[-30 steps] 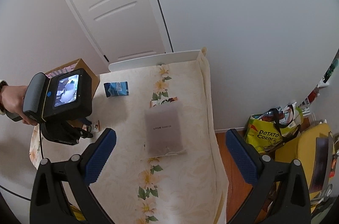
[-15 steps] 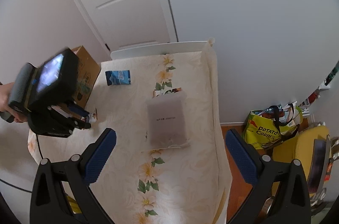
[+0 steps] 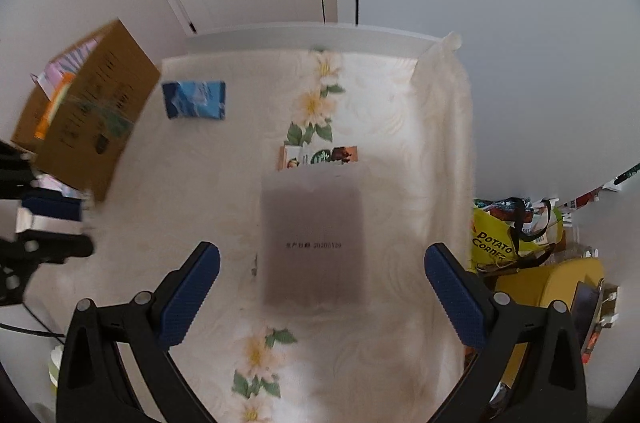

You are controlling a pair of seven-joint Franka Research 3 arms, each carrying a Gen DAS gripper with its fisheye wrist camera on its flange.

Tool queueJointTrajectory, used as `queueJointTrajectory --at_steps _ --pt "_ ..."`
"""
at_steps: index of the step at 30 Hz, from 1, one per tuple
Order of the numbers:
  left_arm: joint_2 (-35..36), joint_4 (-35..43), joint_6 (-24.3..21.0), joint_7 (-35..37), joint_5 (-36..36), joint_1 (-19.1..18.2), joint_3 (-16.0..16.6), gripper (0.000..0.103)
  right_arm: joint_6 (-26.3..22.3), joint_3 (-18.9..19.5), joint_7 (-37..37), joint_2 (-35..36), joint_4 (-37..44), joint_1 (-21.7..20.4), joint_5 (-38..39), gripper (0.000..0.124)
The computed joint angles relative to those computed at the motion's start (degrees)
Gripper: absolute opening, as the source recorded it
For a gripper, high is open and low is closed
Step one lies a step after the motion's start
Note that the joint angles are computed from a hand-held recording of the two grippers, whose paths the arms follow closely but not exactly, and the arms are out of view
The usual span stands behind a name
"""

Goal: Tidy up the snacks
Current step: 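Grasp another small snack packet with the left gripper while the right gripper grasps the white translucent bag, then carry the snack packet and white bag over the box and release both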

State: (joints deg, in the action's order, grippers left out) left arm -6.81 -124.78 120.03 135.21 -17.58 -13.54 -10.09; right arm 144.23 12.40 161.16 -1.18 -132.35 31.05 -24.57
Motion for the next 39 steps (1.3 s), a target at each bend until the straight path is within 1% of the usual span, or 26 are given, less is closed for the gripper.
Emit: queueJointTrajectory --at_steps 3,6,8,10,11,13,18,21,24,28,29,30,31,32,36,38,39 --pt "-1.12 -1.29 0.92 -0.58 -1.10 0.11 0.26 0.019 -0.56 -0.36 -1.60 2.33 1.29 0.12 0.44 0.101" --pt "-0.01 -2.11 3.35 -1.56 -2.03 -0.28 -0.07 0.019 -1.40 -0.93 -2.89 4.00 2.26 0.68 1.10 0.092" --pt "-0.29 -2.38 3.54 -1.76 -2.84 -0.34 0.03 0.019 -1.38 -1.32 -3.73 4.72 2.41 1.02 1.86 0.073" --pt "-0.61 -2.57 3.71 -1.91 -3.62 -0.37 0.17 0.019 -1.59 -1.67 -3.51 5.03 2.39 1.49 1.43 0.067" --pt "-0.69 -2.62 3.78 -2.04 -3.84 -0.39 0.21 0.019 -1.21 -1.80 -3.36 4.94 2.25 1.68 1.07 0.060" --pt "-0.90 -2.69 3.88 -2.47 -4.34 -0.41 0.30 0.019 -2.05 -1.81 -3.34 4.91 2.67 2.11 0.28 0.059" --pt "-1.75 -3.06 4.17 -3.34 -5.67 -0.58 0.53 0.019 0.42 -1.89 -2.00 2.83 0.25 1.90 0.46 0.058" --pt "-3.12 -3.62 4.23 -3.85 -6.81 -0.80 0.86 0.019 0.00 -1.05 -1.63 0.49 -0.87 1.72 0.01 0.058" --pt "-5.06 -4.30 4.60 -4.95 -8.12 -0.93 1.50 0.019 -0.17 0.16 -2.41 -2.87 -1.74 1.30 0.72 0.057" --pt "-7.57 -4.60 4.95 -7.30 -9.28 -0.68 2.78 0.019 -0.79 1.93 -6.36 -6.61 -0.89 0.62 1.75 0.057" --pt "-8.26 -4.49 5.01 -8.15 -9.59 -0.45 3.24 0.019 -1.36 2.60 -6.93 -5.76 1.18 0.41 1.51 0.057" --pt "-8.82 -4.37 5.11 -8.86 -9.67 -0.23 3.65 0.019 -1.45 2.64 -8.62 -6.19 2.16 0.31 1.84 0.057" --pt "-9.43 -4.23 5.48 -9.67 -9.67 0.08 4.05 0.019 -1.57 2.09 -9.57 -6.29 3.53 1.07 1.44 0.057" --pt "-9.98 -3.84 5.78 -10.39 -9.76 0.53 4.70 0.019 -0.85 3.11 -10.71 -4.40 5.97 -0.16 0.96 0.057" --pt "-10.38 -2.00 6.92 -10.98 -9.80 2.31 7.07 0.019 -1.86 3.25 -14.26 -1.31 13.91 0.82 -0.42 0.057" --pt "-9.73 -0.46 7.19 -10.76 -9.53 3.68 8.30 0.019 -3.12 2.92 -14.98 1.95 19.68 1.72 -2.37 0.057" --pt "-9.31 0.28 7.27 -10.33 -9.49 4.34 8.83 0.019 -3.32 2.45 -15.03 2.96 21.33 2.31 -3.13 0.057"
